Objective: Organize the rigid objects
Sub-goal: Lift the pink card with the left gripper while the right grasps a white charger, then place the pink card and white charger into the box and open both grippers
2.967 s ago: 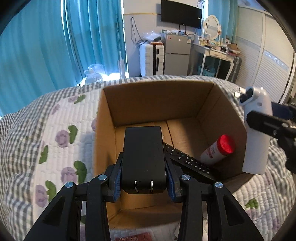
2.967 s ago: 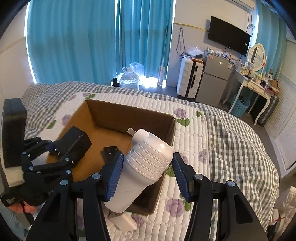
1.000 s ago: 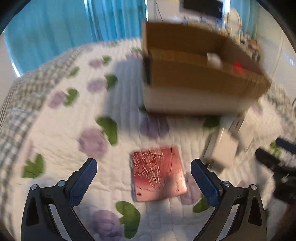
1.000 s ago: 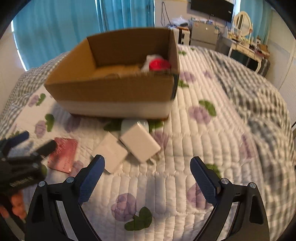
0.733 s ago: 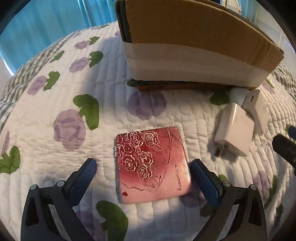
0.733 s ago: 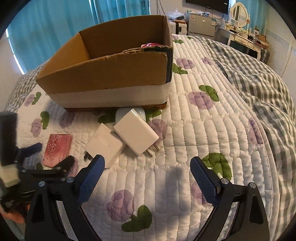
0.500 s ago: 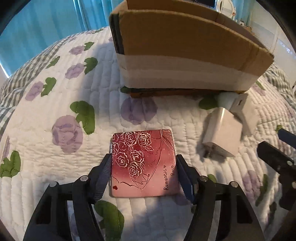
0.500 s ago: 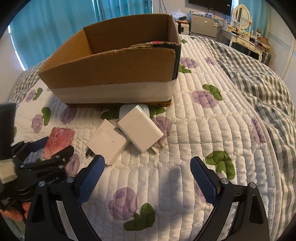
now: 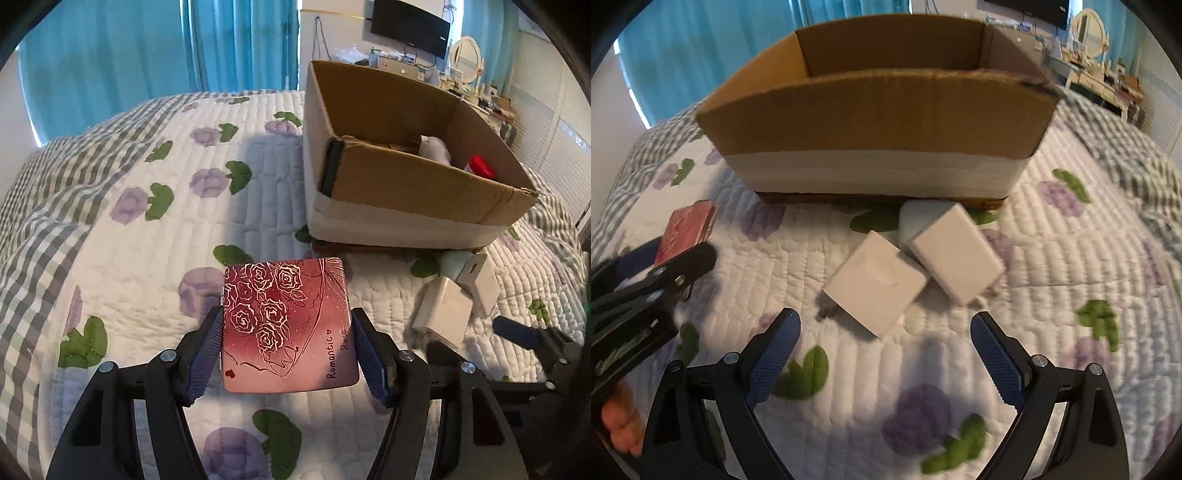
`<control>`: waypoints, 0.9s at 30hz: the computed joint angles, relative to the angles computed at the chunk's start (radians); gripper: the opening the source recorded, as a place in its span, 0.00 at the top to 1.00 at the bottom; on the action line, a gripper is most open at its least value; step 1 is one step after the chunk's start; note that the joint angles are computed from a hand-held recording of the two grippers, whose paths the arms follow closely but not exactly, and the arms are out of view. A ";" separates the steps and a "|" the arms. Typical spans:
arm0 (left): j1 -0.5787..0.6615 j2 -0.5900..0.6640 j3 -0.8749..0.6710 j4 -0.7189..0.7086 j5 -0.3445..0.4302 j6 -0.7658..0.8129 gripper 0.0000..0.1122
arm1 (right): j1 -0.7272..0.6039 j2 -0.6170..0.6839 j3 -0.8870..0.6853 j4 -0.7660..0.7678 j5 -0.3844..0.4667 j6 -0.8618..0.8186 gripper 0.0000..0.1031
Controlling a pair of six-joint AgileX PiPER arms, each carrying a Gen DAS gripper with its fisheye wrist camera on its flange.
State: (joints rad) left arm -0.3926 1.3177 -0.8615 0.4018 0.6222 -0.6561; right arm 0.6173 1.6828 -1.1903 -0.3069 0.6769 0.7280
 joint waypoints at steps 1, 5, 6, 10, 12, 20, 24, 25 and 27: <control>0.007 0.017 -0.020 -0.004 0.003 0.005 0.39 | -0.006 0.018 -0.013 0.017 -0.003 -0.004 0.09; 0.039 0.039 -0.031 -0.035 0.006 0.039 0.39 | -0.021 0.082 -0.062 0.054 -0.020 0.002 0.13; 0.043 0.043 -0.031 -0.035 0.008 0.036 0.39 | -0.022 0.093 -0.073 0.052 -0.021 0.013 0.14; 0.059 0.039 -0.023 -0.041 0.006 0.031 0.39 | -0.016 0.151 -0.129 -0.016 0.001 0.100 0.34; 0.061 0.034 -0.018 -0.035 0.005 0.024 0.39 | -0.016 0.152 -0.122 -0.043 -0.009 0.129 0.37; 0.036 -0.014 -0.011 -0.042 0.026 0.029 0.39 | 0.010 0.007 0.000 0.031 -0.052 0.012 0.47; 0.008 -0.045 -0.022 -0.043 0.066 0.024 0.39 | 0.013 -0.073 0.042 0.057 -0.043 -0.018 0.49; -0.004 -0.057 -0.024 -0.039 0.077 0.018 0.39 | 0.017 -0.095 0.054 0.058 -0.043 -0.020 0.49; -0.028 -0.084 -0.026 -0.037 0.101 0.007 0.39 | 0.028 -0.131 0.072 0.057 -0.039 -0.016 0.49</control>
